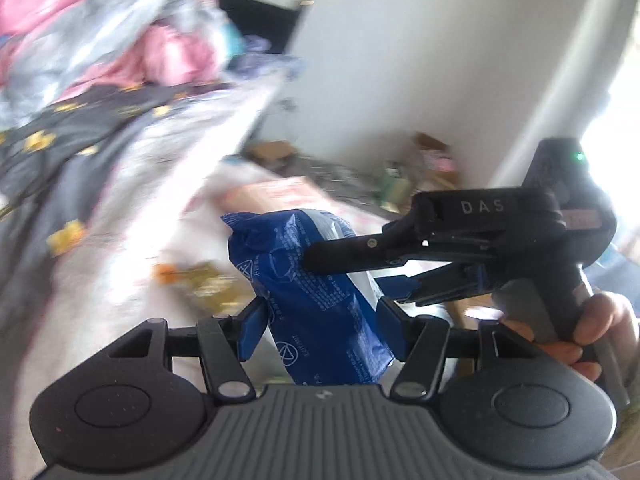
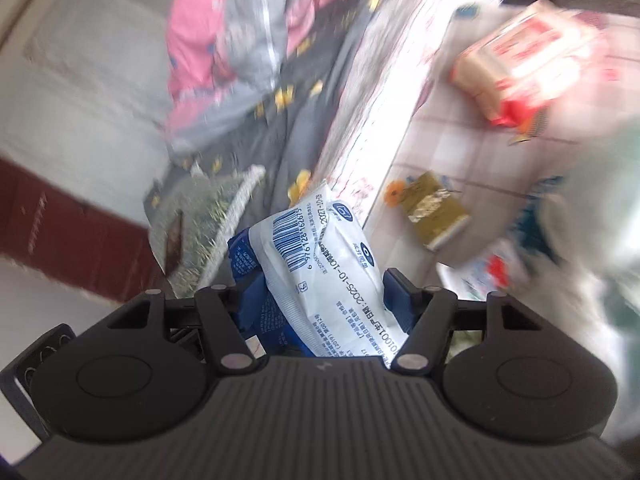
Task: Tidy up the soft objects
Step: 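Carry the gauze packet into the cardboard box and open the right tool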
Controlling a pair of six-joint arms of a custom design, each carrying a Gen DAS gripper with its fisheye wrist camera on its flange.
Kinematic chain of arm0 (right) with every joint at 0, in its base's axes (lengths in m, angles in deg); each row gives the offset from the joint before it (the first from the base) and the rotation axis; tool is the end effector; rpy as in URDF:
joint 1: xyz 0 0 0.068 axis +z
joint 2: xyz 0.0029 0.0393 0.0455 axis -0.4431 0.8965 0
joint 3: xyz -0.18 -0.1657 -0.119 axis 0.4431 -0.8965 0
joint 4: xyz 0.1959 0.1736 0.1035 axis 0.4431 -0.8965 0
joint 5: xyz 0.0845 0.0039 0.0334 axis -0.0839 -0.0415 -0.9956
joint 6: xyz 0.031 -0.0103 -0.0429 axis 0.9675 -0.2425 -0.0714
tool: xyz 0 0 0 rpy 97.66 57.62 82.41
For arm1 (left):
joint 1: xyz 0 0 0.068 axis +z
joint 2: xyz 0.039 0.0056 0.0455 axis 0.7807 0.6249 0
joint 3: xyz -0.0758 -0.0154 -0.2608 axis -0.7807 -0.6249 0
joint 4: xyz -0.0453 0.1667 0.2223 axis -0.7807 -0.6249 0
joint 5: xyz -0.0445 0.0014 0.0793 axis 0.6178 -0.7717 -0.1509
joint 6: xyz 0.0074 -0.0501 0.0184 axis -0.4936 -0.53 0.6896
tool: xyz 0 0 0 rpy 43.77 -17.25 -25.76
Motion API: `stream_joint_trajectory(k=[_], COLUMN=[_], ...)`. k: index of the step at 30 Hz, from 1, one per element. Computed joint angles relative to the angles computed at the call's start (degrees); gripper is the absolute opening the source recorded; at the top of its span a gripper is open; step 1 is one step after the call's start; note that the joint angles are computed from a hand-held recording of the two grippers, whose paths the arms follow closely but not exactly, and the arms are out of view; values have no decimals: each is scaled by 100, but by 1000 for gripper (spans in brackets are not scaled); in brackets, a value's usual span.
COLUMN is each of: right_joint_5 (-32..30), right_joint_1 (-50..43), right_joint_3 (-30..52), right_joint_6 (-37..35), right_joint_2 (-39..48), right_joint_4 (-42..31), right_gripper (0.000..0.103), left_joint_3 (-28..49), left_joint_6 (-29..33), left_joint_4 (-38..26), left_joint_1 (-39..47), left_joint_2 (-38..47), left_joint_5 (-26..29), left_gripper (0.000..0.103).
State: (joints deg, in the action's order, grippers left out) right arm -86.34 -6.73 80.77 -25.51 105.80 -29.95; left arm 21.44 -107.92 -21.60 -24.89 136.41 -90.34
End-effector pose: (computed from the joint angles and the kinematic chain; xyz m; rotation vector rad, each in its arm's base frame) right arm 0.2654 0.1216 0.2730 -0.5029 2.5509 1.2377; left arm 0.0698 -0.1795 0.2949 -0.1964 2.2187 -0.4143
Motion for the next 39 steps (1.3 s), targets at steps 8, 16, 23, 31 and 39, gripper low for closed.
stream_joint_trajectory(k=[8,16,23,31,39], right_joint_5=[-1034,-318,679,797,1643], right_joint_1=[-4188,-6808,-6145,-5398,-5113], right_joint_3=[-363,-345,-1386,-1914,-1791], right_joint_6=[-3374,-4917,-4358,-4398,-5150], right_joint_2=[-557,949,1367,855,490], right_joint_4=[-3132,-3255,-1398,-900,-1819], right_gripper=[62,61,52,51,48], left_joint_3=[786,971,366,-150,-551], left_joint_6=[1754,1659,896,-252,-551], left_joint_4=[2463,2650,1678,592,575], left_joint_1=[-25,-107,-94,-402,-494], left_joint_2=[1918,2661,1796,865,475], left_joint_5=[1275,1705,1180,717,729], left_gripper=[68,71,72,73,73])
